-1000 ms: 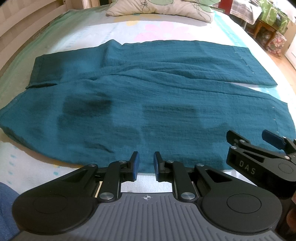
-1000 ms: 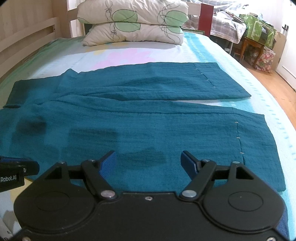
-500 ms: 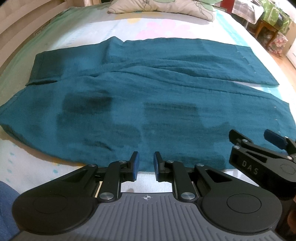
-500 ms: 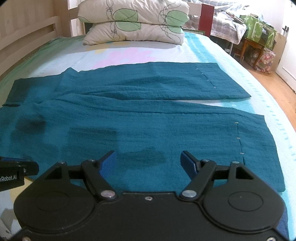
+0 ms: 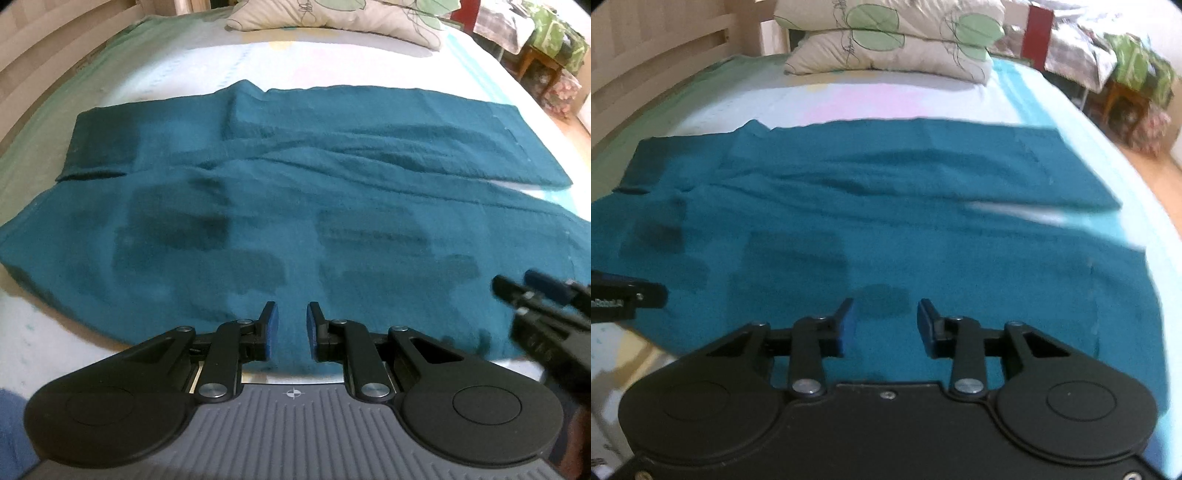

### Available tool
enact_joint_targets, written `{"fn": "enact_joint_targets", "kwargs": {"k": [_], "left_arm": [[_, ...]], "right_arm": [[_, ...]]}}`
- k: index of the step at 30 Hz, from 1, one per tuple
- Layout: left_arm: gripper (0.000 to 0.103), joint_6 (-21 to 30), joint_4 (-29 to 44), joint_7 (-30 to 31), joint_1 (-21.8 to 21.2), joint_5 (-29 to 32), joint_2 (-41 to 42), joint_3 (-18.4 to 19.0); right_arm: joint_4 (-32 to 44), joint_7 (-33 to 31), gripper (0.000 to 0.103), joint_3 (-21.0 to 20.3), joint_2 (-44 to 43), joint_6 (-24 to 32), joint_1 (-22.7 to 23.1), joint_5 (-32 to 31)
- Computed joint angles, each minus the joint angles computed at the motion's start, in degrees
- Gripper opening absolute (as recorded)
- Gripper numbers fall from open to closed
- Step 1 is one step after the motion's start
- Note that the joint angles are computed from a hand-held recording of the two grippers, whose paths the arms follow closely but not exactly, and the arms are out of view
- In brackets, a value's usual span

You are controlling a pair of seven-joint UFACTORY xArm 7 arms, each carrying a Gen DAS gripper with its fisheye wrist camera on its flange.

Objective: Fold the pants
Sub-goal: 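Lower both grippers to the pant leg hems and close on them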

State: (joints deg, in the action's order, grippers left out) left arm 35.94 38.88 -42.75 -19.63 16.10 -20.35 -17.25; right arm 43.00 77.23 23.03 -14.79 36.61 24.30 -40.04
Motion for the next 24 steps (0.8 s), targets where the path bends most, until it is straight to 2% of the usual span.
{"fn": "enact_joint_targets", "kwargs": {"k": [5, 9, 12, 16, 21, 24], "left_arm": [[0.016, -2.2, 4.5, 1.4, 1.7, 2.7, 5.7, 1.0], [0.016, -4.0, 9.8, 2.6, 2.2, 5.0, 12.1, 2.4], [0.016, -4.3, 15.4, 2.1, 2.0, 9.0, 18.0, 3.7], [0.016, -3.8, 23.6, 0.5, 0.3, 14.4, 25.8, 6.7], [0.016, -2.5, 30.5, 2.3, -2.1, 14.8, 33.4, 10.4], [0.016, -1.1, 32.6, 6.5, -2.1, 10.7, 36.7, 11.1]], "right_arm": [[4.1, -6.2, 0.046, -4.4, 3.3, -1.3, -3.1, -0.3], [11.0, -9.5, 0.049, -8.7, 10.2, -2.6, -6.2, 0.3], [18.3, -11.8, 0.051, -12.0, 17.5, -2.4, -7.1, -0.4], [32.3, -15.1, 0.055, -16.2, 29.3, 2.7, -5.7, 1.0], [46.3, -10.6, 0.061, -21.6, 40.6, 4.4, -3.2, 5.0], [54.3, -8.5, 0.064, -24.7, 46.9, 5.8, -1.6, 7.5]]}}
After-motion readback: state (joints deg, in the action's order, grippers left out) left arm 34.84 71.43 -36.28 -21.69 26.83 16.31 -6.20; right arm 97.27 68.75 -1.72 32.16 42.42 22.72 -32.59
